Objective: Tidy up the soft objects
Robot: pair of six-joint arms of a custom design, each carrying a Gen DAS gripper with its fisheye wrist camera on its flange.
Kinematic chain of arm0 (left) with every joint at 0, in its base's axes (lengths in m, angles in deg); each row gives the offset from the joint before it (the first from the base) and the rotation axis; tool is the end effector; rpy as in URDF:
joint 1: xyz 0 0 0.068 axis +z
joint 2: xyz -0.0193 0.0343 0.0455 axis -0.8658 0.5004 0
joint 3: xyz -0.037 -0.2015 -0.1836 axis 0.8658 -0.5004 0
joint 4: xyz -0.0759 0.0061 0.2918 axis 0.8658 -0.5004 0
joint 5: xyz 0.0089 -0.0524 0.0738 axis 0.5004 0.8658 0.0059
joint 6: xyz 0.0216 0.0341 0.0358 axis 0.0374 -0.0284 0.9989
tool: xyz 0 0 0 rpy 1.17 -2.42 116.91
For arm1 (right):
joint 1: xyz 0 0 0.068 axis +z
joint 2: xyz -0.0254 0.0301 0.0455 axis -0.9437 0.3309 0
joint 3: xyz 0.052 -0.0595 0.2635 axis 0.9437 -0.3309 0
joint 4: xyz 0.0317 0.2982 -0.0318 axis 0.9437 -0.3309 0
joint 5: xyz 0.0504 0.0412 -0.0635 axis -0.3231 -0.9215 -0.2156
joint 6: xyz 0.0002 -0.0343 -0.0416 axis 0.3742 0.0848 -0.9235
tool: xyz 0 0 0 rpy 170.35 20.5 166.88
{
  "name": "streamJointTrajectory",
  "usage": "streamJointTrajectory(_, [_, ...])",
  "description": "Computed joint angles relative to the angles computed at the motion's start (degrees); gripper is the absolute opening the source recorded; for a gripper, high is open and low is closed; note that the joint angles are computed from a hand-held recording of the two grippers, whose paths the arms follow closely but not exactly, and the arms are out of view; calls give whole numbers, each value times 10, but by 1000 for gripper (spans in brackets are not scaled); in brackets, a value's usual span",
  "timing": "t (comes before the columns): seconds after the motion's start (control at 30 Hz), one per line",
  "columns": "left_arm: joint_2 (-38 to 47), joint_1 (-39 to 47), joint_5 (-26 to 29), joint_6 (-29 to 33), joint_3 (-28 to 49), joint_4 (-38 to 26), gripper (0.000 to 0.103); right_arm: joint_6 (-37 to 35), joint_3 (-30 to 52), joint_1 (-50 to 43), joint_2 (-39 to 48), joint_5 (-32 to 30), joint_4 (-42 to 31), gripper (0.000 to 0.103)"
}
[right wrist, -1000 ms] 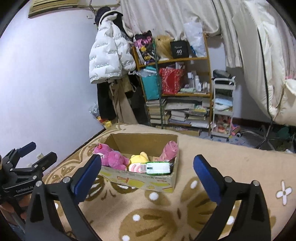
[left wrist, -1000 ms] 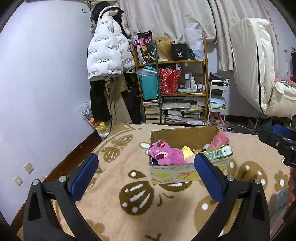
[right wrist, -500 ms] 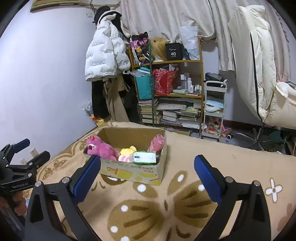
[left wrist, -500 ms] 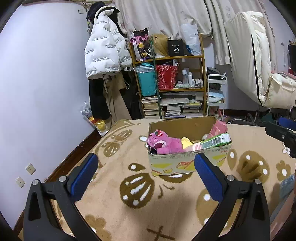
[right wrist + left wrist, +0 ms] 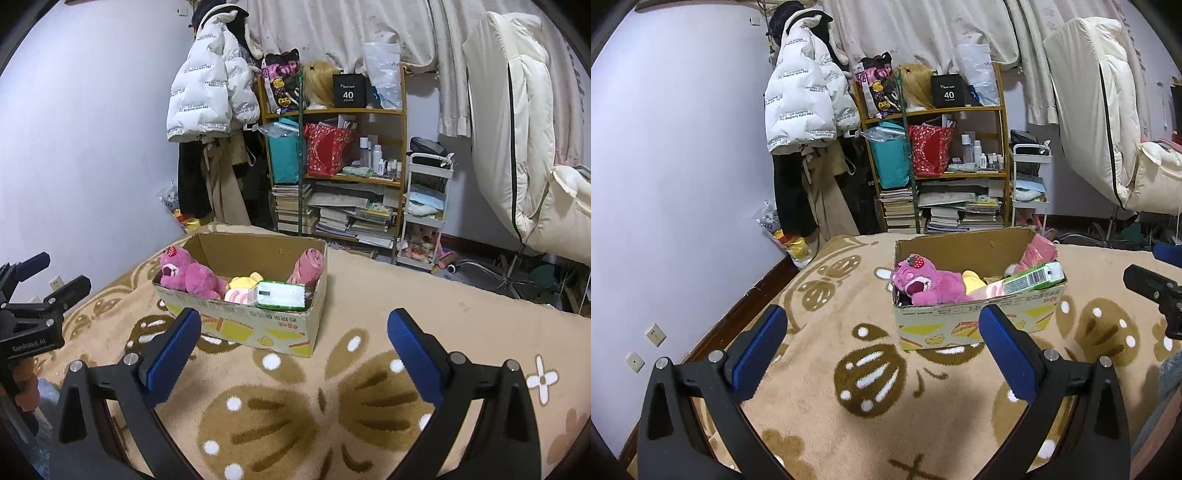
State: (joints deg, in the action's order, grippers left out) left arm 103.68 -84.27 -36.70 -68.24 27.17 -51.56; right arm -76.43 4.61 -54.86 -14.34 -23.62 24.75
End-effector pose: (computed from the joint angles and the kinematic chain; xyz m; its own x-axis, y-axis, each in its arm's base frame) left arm 0.2317 -0.0828 0.3809 -0.5348 0.0634 -0.8426 -0.1704 0.9686 0.1811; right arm 0.2824 0.0830 0.3629 -0.5556 -0.0936 -0.8262 -0.3029 0.9481 0.0963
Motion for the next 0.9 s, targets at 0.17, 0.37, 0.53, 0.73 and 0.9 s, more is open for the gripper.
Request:
streamJointTrajectory(0.17, [1,0,-1,0,1,0,102,-2,-1,2,1,2,0,103])
streamJointTrajectory(0.37, [2,5,3,4,-3,2,102,1,-1,4,1,5,-1,103])
streamJointTrajectory(0.53, [1,2,1,4,-6,4,102,0,-1,2,2,2,0,103])
streamJointTrajectory(0.73, [1,4,4,2,-6,3,102,-1,0,2,2,2,-1,103])
streamJointTrajectory(0.9, [0,1,-1,0,-7,3,102,-2,-1,1,2,0,-3,103])
